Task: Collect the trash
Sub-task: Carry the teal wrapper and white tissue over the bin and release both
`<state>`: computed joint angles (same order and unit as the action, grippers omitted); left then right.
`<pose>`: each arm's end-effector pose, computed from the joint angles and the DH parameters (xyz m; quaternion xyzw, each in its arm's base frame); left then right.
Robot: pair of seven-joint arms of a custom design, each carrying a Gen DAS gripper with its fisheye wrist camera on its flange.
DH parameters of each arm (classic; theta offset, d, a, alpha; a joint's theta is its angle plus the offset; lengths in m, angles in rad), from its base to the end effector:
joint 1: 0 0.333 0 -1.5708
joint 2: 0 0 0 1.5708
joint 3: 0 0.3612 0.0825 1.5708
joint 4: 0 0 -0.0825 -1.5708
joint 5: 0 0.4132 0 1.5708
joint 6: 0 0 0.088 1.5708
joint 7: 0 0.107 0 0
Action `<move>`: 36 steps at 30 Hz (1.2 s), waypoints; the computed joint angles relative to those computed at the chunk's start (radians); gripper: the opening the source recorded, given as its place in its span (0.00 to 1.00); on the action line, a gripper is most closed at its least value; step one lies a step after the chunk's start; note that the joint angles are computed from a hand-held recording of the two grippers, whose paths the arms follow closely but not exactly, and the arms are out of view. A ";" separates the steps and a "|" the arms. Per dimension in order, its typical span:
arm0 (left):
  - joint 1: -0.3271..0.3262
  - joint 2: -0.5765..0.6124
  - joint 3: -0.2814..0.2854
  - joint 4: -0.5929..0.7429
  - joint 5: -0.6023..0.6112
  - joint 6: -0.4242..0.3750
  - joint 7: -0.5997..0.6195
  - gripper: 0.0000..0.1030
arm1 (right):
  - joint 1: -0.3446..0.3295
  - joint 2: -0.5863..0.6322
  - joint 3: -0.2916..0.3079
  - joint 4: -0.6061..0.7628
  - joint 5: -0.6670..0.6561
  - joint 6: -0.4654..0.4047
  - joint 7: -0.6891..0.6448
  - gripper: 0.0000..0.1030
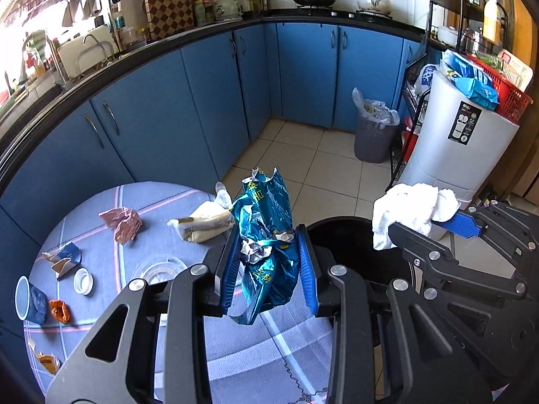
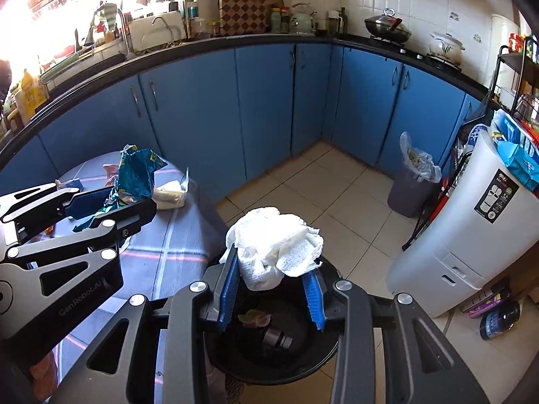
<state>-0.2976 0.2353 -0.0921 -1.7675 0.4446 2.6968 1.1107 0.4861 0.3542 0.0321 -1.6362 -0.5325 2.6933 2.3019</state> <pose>0.6525 -0.2768 0.5390 -0.5699 0.7363 -0.2601 0.2557 0.6434 0.3819 0.5216 -0.7101 0.5924 -0.2349 0.2993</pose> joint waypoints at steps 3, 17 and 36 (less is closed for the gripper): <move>-0.006 0.009 0.005 0.014 0.013 -0.007 -0.010 0.32 | 0.004 -0.002 -0.010 0.000 -0.014 0.006 0.014 0.34; -0.009 0.020 0.009 0.037 0.013 -0.009 -0.023 0.32 | 0.009 -0.018 -0.036 -0.007 -0.117 0.011 0.147 0.85; -0.060 0.090 0.022 0.153 0.021 -0.026 -0.002 0.59 | 0.003 -0.068 -0.055 -0.054 -0.324 -0.120 0.414 0.85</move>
<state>-0.3580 0.3255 -0.0706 -1.6148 0.4654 2.6708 1.1087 0.4893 0.2866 -0.0230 -1.6897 -0.8567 2.5731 2.7160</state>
